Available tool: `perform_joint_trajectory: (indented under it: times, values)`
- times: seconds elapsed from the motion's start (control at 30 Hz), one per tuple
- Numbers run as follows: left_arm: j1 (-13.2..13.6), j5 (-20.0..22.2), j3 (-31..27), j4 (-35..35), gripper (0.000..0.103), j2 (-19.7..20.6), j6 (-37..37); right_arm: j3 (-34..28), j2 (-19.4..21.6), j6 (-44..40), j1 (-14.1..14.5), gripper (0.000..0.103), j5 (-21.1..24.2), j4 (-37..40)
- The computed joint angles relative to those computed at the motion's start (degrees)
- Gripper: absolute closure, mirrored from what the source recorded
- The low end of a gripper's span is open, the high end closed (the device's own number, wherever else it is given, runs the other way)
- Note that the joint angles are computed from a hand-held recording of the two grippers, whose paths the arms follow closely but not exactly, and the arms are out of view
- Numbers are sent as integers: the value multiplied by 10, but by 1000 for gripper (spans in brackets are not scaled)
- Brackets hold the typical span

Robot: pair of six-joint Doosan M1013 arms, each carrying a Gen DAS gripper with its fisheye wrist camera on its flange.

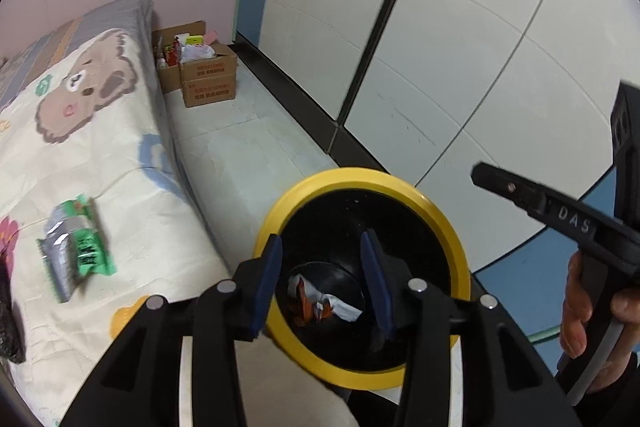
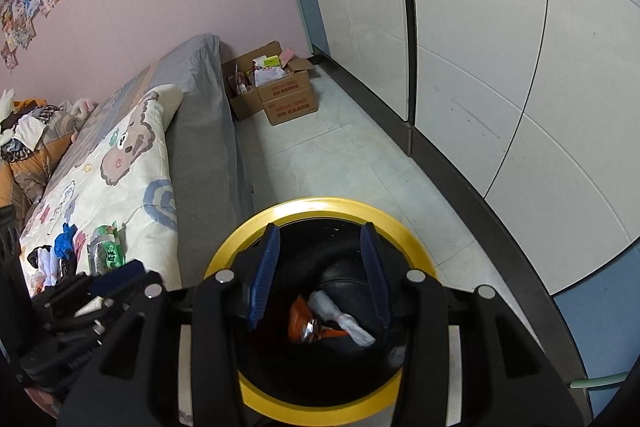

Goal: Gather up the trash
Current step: 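Carry both items to the yellow bin and open both tools over it, then move both open tools back over the quilt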

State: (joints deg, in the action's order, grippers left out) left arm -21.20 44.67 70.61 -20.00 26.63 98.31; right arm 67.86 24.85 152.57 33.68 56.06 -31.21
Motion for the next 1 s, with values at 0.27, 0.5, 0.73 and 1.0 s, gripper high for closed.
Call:
perform_joint_trajectory:
  times: [0.27,0.5,0.73,1.0]
  values:
    - [27,-47,47,45,49,-51,-34,-37,9,-15,29,57,17,-16]
    - [55,-96,91,117,27,-100,-89,-107,45,-55,63,49,38,-17]
    - [93,-111,122,147,20,-139,-125,-192,89,-96,93,38,53,-15]
    - [146,-122,155,172,8,-174,-156,-312,157,-160,119,35,84,1]
